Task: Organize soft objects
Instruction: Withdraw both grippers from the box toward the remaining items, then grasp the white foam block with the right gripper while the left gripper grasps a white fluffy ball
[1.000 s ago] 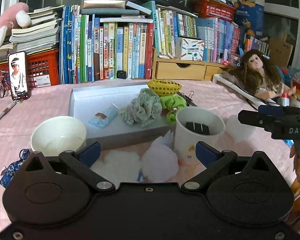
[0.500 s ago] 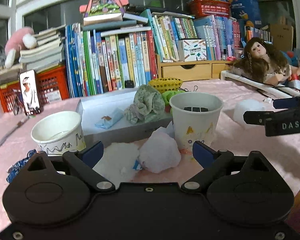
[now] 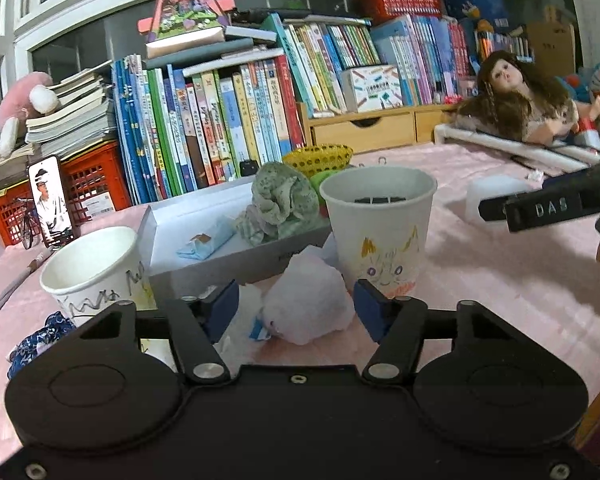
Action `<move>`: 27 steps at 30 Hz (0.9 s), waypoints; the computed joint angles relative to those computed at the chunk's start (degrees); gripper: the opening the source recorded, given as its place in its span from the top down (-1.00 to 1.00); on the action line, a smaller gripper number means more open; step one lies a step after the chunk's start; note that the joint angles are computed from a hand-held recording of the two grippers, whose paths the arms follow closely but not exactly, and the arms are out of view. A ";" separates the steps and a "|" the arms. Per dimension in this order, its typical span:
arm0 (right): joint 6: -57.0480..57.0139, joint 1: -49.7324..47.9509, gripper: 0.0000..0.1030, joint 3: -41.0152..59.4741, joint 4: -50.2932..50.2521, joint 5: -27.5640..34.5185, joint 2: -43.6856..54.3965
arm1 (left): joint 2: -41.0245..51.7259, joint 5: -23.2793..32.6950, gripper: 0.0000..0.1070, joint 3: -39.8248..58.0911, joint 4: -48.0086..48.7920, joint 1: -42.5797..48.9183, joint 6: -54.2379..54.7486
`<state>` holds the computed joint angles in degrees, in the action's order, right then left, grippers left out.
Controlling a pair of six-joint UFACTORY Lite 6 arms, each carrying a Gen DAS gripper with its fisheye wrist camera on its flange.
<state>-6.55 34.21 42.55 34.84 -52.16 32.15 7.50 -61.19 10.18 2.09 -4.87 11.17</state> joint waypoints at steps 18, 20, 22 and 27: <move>1.59 -5.29 -0.96 7.62 -3.87 7.96 3.32 | 0.66 4.74 0.28 1.32 3.93 1.65 -5.46; 1.87 -5.41 -0.92 8.05 -3.96 8.61 3.48 | -1.20 5.88 0.29 0.17 6.06 2.81 -6.95; 2.61 -5.57 -0.85 8.26 -4.70 9.11 3.55 | -3.25 6.42 0.29 -1.44 8.17 4.06 -8.52; 0.01 -4.33 -0.70 8.93 -2.57 9.12 3.84 | -8.16 8.00 0.29 -4.88 10.64 5.23 -10.63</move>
